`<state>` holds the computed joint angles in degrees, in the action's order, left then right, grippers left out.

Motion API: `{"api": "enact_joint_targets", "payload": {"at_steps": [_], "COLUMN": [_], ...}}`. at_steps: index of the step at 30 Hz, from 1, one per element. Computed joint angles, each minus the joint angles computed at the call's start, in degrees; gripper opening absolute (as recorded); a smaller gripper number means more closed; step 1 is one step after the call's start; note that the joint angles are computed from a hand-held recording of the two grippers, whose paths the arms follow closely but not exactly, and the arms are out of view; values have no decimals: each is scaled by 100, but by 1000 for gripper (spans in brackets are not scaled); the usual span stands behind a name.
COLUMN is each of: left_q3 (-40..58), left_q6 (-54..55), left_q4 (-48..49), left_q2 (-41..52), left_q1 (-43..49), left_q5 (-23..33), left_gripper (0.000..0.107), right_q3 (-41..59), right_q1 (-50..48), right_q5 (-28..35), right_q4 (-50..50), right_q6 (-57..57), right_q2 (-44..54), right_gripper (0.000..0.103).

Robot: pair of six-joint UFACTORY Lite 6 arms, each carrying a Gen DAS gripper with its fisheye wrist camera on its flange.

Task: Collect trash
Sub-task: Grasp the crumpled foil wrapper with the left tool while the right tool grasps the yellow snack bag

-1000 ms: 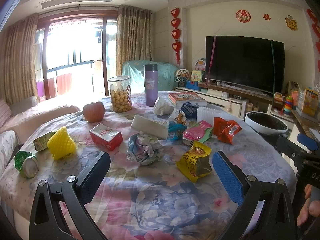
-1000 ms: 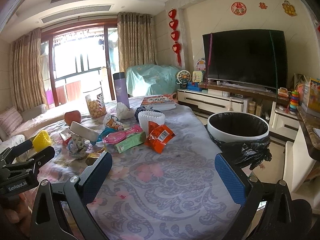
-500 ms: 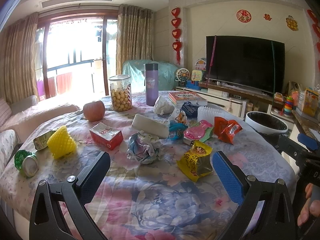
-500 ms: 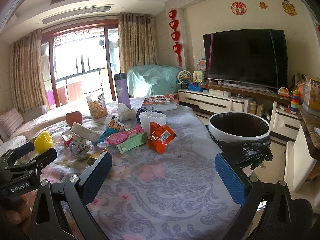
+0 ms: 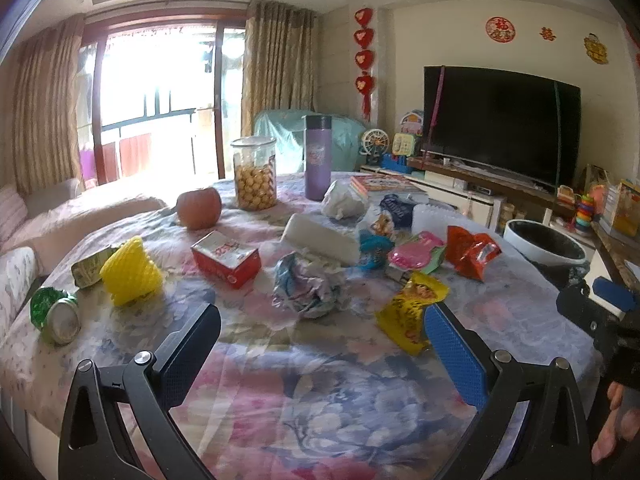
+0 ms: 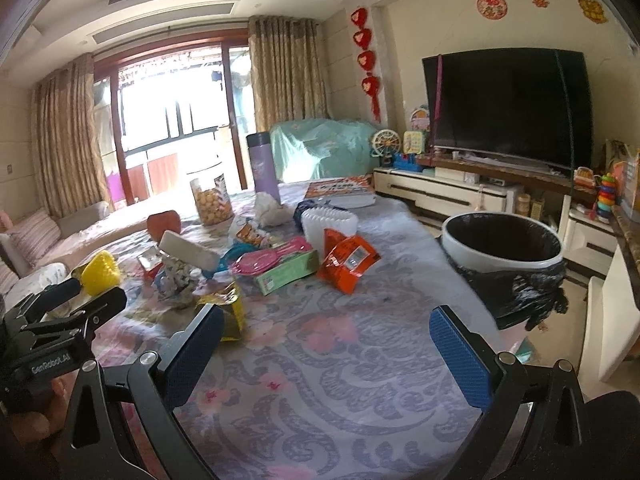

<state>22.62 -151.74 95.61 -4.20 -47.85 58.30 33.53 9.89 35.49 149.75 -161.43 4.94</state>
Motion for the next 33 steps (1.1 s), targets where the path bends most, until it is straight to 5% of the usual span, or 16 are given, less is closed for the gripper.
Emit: {"api": "enact_joint_targets", "payload": {"at_steps": [12, 17, 22, 25, 30, 33], "left_q3": [-84, 308, 924, 1407, 2125, 2391], "left_q6": [-56, -311, -712, -590, -967, -1541], "left_q4": [1151, 2158, 3116, 3276, 4093, 4953], "left_q2": [-99, 267, 843, 1262, 1898, 2132], "left_q1": [1690, 2713, 3523, 3768, 4220, 4474], "left_q5": [-1114, -1891, -2550, -2792, -3436, -3775], "left_gripper": [102, 102, 102, 100, 79, 51], "right_q3": [1056, 1760, 2374, 2775, 3188, 3367], "right_q1": [506, 631, 713, 746, 744, 700], "right_q5": [-581, -904, -1052, -1136, -1107, -999], "right_q4": [-1120, -1989, -3042, -3696, -4305, -4690], "right_q6": [1361, 2393, 3495, 4199, 4849, 5227], "right_q2": [1127, 1771, 2307, 2640, 2932, 3090], "right_gripper": [98, 76, 64, 45, 26, 6]}}
